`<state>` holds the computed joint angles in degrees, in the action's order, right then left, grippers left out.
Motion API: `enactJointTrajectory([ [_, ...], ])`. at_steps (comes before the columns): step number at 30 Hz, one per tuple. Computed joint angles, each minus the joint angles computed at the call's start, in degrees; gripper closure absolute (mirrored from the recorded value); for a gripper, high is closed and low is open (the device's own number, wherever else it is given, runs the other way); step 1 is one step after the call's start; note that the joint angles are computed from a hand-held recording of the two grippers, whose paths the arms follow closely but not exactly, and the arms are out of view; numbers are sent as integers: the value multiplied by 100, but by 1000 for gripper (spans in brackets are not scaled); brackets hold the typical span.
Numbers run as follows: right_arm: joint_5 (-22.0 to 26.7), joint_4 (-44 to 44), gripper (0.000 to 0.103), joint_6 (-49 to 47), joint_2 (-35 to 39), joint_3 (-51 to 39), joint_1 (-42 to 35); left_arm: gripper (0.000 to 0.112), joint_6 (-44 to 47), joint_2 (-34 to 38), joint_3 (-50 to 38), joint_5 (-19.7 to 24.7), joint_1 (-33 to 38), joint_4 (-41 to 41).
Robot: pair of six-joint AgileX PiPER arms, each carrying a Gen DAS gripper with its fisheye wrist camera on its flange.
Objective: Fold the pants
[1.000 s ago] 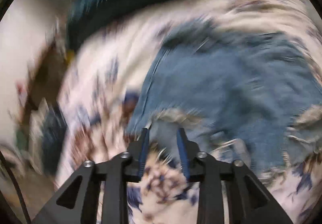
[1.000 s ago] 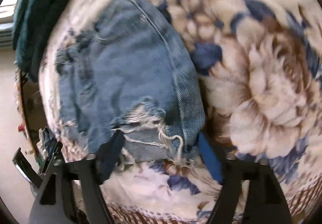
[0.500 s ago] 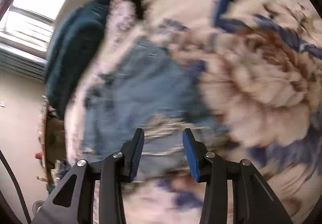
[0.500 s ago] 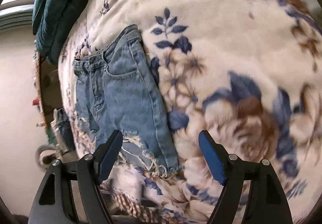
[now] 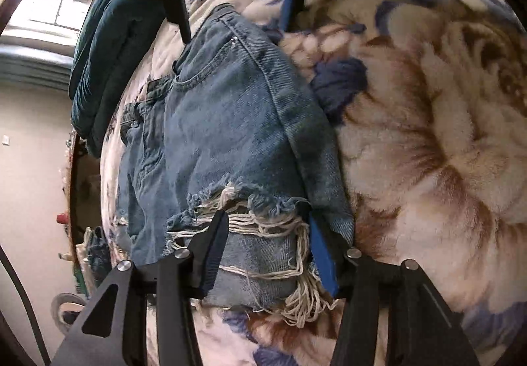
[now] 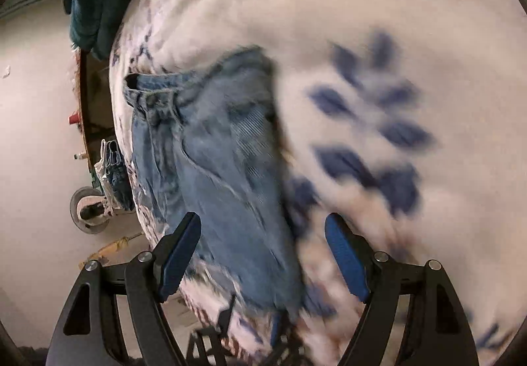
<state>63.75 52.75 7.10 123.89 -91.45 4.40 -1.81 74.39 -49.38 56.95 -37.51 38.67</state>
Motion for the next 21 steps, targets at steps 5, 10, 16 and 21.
enactJointTrajectory([
  [5,-312,-375,58,365,375,-794,184,100,1051,236,-521,-84,1100,-1196],
  [10,-230,-816,84,704,421,-1016,255,107,1625,416,-1015,-53,1804,-1765],
  [16,-547,-786,87,810,-54,-498,222,107,2317,454,-1453,-74,2395,-2168],
  [21,-629,-908,88,1233,-273,-676,303,107,2949,684,-2272,285,2942,-2697],
])
